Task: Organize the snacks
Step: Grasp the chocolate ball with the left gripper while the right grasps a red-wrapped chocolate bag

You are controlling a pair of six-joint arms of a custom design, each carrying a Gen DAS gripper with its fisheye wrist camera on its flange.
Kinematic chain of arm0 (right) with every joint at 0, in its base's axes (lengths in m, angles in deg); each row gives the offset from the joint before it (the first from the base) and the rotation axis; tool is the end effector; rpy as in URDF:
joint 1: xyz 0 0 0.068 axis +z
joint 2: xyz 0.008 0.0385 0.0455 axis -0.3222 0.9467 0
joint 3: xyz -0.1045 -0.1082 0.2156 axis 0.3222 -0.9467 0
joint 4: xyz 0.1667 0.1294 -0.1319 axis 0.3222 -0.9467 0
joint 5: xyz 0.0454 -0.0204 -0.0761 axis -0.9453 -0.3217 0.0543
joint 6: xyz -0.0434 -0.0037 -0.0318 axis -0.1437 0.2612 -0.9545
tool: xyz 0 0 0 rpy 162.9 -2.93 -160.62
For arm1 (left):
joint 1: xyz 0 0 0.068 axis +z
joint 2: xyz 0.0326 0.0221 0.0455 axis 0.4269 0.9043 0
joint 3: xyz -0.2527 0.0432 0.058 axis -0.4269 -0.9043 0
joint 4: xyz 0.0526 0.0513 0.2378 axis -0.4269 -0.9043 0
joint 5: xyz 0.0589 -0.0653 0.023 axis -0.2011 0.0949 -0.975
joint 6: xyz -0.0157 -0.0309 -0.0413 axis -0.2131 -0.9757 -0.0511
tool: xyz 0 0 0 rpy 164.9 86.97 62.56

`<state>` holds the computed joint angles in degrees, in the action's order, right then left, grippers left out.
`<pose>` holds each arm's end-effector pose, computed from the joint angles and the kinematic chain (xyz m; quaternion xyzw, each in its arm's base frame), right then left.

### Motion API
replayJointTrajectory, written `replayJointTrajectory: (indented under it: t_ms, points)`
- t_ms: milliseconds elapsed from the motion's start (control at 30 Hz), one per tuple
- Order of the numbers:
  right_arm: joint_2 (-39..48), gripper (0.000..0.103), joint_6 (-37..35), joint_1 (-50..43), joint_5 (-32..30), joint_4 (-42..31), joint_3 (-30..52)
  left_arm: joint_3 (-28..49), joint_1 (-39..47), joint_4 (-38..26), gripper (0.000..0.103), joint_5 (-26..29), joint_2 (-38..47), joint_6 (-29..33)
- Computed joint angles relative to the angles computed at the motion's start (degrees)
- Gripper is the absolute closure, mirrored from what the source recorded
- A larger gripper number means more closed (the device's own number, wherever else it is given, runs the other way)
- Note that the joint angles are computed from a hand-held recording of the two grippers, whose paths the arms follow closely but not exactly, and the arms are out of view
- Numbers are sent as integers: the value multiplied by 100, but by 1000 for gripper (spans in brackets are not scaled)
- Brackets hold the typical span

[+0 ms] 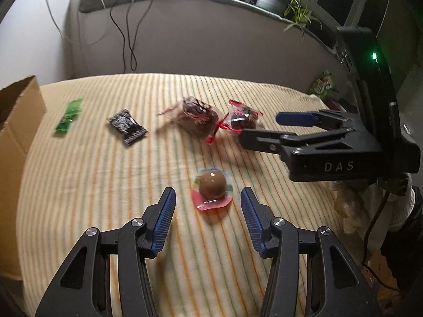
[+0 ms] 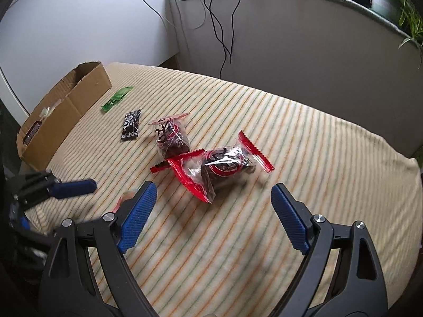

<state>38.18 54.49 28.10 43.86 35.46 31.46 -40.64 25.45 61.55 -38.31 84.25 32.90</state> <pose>0.2007 0.1909 0.1159 0.1091 0.9437 0.0222 0.3116 0.2578 -0.0213 0.1090 0.4029 0.8474 -0.2555 0.2330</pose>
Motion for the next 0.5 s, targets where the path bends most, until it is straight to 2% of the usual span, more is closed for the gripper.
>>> replayJointTrajectory:
  t_ms: [167,267,400,500]
  points:
    - [63,13,3,-292,-318,496,-135,-128,-294,308,61,-211,64,-194]
    - [-70,14,-5,-561,-600,888,-373,-250,-463,538,62,-291,14,-360]
    - [-23,27,-196,-924,-970,980,-388,-273,-672,823,70,-410,45,-628]
    - [115,31,-315,-1072,-1205,1062,-366,-322,-621,902,73,-397,37,-591]
